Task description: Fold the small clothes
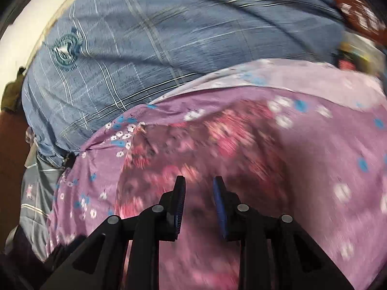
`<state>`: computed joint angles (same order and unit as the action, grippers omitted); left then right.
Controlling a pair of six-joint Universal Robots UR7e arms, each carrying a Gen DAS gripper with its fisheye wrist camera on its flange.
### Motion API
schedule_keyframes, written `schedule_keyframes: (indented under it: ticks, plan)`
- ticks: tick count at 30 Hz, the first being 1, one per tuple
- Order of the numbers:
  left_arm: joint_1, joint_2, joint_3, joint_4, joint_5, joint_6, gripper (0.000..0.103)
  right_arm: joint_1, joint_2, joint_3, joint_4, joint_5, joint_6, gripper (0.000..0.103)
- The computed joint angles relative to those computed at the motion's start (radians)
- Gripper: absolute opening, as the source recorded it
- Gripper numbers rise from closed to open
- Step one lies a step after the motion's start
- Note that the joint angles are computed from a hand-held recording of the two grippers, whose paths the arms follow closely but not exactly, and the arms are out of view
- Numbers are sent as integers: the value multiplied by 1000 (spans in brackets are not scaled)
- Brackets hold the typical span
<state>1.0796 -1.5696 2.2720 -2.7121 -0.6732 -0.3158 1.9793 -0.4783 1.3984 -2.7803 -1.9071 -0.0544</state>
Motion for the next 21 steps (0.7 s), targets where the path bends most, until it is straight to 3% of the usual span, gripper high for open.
schedule_keyframes:
  ticks: [2,6,8,12,15,21]
  plan:
    - [6,40,-16,78,23,-21,98,-13,-45,92,-45,1,6,27]
    - [-7,49,-11,93,33,-32,98,-8,-42,184,-155,-65,-73,26]
    - [-25,22,14,19,35,-11,98,19,-50,186,-150,-116,-63,26]
    - [-105,17,89,-244,151,97,98,68,-43,236,-323,-214,-129,39]
    - [-119,66,106,-434,203,217,98,89,-22,229,-394,-258,-172,37]
    - [-123,133,96,-548,253,294,98,120,46,181,-527,-400,-288,38]
